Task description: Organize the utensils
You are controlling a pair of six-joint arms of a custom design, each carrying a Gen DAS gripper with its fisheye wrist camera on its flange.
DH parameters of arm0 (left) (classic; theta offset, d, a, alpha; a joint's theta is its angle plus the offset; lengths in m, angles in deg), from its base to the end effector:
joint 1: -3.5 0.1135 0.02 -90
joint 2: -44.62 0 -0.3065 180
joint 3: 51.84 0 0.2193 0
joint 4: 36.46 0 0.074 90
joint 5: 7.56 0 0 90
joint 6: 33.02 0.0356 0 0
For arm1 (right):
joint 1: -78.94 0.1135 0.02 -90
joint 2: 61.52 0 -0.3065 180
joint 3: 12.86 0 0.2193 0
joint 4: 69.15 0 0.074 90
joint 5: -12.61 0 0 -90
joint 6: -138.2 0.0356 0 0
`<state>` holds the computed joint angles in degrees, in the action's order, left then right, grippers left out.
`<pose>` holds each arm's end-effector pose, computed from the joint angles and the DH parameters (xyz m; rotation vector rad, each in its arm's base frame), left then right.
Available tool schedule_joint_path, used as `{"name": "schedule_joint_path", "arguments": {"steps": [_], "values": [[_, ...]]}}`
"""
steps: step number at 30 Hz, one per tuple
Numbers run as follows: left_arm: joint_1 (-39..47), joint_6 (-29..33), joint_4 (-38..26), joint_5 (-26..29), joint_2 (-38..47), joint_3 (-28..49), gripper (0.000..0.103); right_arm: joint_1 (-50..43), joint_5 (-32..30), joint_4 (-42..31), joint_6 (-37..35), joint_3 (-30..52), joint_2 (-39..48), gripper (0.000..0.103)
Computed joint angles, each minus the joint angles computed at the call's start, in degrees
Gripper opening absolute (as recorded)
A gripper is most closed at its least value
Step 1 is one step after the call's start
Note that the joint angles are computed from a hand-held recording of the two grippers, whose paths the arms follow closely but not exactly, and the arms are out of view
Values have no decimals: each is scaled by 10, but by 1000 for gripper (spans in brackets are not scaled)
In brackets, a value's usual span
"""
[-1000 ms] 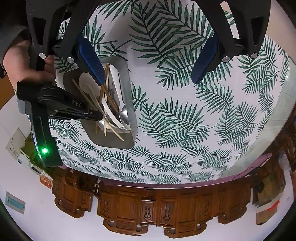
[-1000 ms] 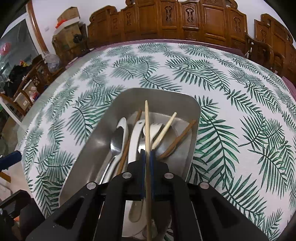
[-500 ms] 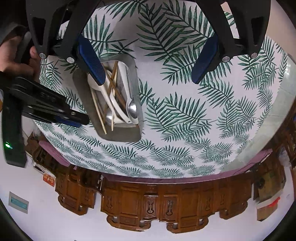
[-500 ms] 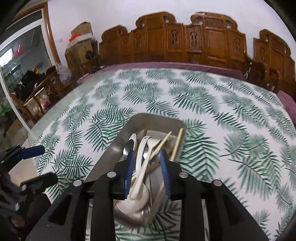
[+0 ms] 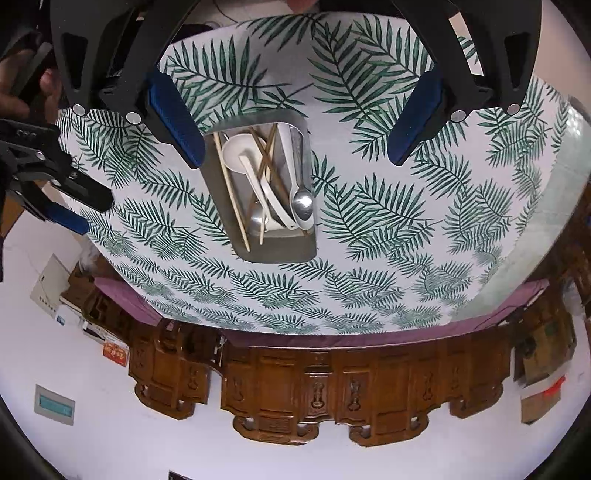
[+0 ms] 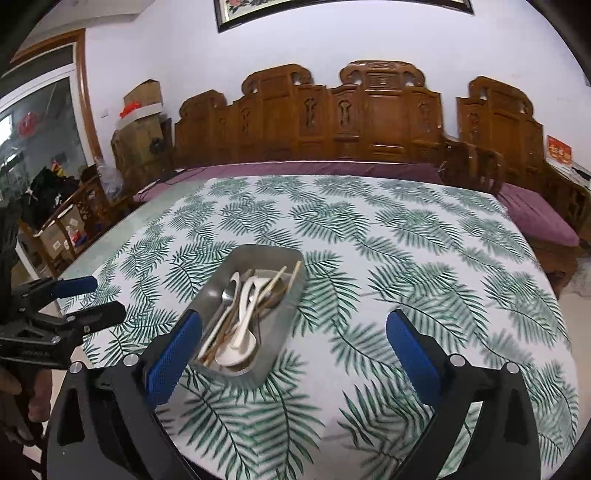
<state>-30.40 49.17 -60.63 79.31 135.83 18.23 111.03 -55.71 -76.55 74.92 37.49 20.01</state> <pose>0.2568 -0.1702 0.2630 0.5109 2.3234 -0.2874 0.2156 0.1196 0.2363 0.0988 2.1908 0.1519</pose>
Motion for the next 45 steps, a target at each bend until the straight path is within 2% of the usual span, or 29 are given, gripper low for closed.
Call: {"name": "schedule_joint_path", "arguments": {"steps": [11,24,35,40,45], "values": [[-69,-29,-21,-26,-61,-25,95,95,124,-156,94,-14,-127,100],[-173,-66,-92,-121,-156,9,95,246,279,-358,208,56,-211,100],[-224,-79,-135,-174,-201,48,95,363,392,-521,313,142,-217,100],[-250,-79,-145,-201,-204,73,95,418,451,-632,395,200,-202,100],[-272,-76,-150,-224,-210,95,95,465,499,-780,511,267,-169,100]]}}
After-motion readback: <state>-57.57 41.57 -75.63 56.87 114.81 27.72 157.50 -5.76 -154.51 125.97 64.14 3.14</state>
